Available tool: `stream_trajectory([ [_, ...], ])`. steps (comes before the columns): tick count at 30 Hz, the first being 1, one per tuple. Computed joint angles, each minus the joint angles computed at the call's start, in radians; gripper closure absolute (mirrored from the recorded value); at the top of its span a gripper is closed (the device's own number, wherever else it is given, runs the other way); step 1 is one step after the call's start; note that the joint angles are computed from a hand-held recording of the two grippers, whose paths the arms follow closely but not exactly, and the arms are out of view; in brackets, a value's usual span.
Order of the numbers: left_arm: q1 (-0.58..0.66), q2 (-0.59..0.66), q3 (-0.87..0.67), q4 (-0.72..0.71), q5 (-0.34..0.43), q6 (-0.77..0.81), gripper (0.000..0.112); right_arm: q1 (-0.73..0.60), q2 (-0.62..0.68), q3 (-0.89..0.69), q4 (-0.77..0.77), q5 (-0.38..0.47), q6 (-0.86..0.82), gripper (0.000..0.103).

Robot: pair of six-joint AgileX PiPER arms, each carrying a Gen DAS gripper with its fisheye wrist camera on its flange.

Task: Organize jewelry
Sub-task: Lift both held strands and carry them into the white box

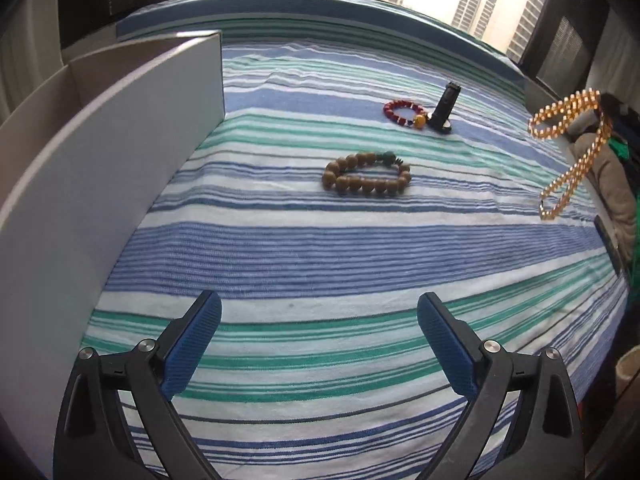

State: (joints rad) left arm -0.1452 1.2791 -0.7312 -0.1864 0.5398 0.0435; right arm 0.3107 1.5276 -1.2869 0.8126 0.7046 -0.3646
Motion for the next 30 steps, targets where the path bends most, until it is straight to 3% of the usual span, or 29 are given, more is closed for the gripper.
stream_trajectory([
  [5,-0.071,0.121,-0.248,0.197,0.128,-0.133,0.014,0.017,-0.120,0.153,-0.010,-0.062,-0.023,0.095],
  [13,-0.141,0.431,-0.515,0.427,0.140,-0.268,0.017,-0.031,-0.212,0.297,0.094,-0.008,-0.091,0.095],
  [18,-0.127,0.555,-0.552,0.393,0.134,-0.197,0.029,-0.051,-0.283,0.328,0.081,0.020,-0.068,0.095],
  [20,-0.126,0.549,-0.517,0.380,0.088,-0.164,0.037,-0.064,-0.297,0.336,0.086,0.027,-0.074,0.095],
  [21,-0.120,0.533,-0.491,0.342,0.055,-0.122,0.051,-0.070,-0.301,0.341,0.091,0.028,-0.080,0.095],
  [22,-0.109,0.526,-0.481,0.265,0.048,-0.040,0.071,-0.070,-0.301,0.344,0.094,0.026,-0.081,0.095],
  [23,-0.104,0.518,-0.473,0.209,0.051,0.015,0.083,-0.070,-0.301,0.349,0.097,0.022,-0.083,0.095],
  [24,-0.106,0.513,-0.470,0.193,0.061,0.036,0.102,-0.070,-0.299,0.354,0.099,0.018,-0.082,0.095],
  [26,-0.131,0.500,-0.458,0.236,0.067,0.008,0.103,-0.060,-0.293,0.363,0.098,0.003,-0.074,0.095],
  [30,-0.105,0.411,-0.397,0.144,0.054,0.077,0.103,-0.048,-0.300,0.382,0.102,-0.005,-0.070,0.095],
])
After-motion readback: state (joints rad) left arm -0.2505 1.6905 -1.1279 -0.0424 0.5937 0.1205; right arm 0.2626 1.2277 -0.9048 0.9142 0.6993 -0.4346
